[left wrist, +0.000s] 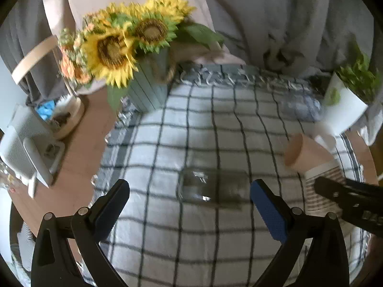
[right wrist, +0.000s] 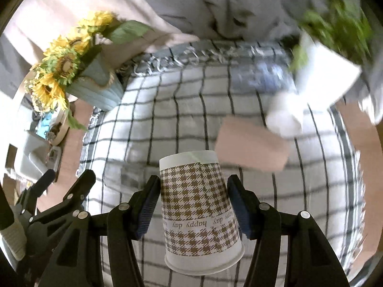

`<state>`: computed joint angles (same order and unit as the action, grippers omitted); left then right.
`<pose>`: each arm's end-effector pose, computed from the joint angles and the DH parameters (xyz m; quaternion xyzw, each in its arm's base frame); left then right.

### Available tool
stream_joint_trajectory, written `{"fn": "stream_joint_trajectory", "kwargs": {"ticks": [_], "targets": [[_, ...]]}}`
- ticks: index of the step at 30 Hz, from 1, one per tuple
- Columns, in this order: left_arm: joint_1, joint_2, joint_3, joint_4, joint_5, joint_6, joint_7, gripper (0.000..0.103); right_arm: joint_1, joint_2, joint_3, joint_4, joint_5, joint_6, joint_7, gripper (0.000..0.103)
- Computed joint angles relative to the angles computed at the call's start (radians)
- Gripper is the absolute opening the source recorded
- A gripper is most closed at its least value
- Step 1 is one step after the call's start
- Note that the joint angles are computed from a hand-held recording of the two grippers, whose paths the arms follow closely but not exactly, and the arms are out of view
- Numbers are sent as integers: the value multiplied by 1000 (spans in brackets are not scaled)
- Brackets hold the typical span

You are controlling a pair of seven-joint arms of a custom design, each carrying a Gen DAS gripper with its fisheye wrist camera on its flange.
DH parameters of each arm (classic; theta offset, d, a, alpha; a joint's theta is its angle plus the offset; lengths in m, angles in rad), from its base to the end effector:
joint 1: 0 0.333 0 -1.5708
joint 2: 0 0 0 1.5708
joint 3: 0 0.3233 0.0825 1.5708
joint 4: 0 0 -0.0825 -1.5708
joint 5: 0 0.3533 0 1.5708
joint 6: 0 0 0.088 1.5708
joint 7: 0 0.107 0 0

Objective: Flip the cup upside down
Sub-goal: 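Lift the houndstooth cup with the right tool and rotate it upright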

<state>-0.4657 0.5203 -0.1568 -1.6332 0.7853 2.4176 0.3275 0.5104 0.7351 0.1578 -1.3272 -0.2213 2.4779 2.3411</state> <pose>0.5692 -0.3833 0.3711 -0.7180 0.6341 -0.1672 0.2332 0.6101 0.4395 0.3656 -0.6838 0.6976 -0.0514 0.2079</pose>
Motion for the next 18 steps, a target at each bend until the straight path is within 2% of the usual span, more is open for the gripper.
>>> {"fn": "stream_joint_trajectory", "kwargs": {"ticks": [5, 15, 18], "targets": [[-9, 2, -13, -25, -19, -17, -5, 103, -26, -17, 26, -112, 44, 54, 38, 58], [4, 21, -31, -46, -79, -16, 36, 103, -56, 37, 68, -149, 94, 126, 69, 58], [6, 28, -34, -41, -94, -26, 54, 103, -56, 51, 72, -138, 96, 118, 64, 58]]}}
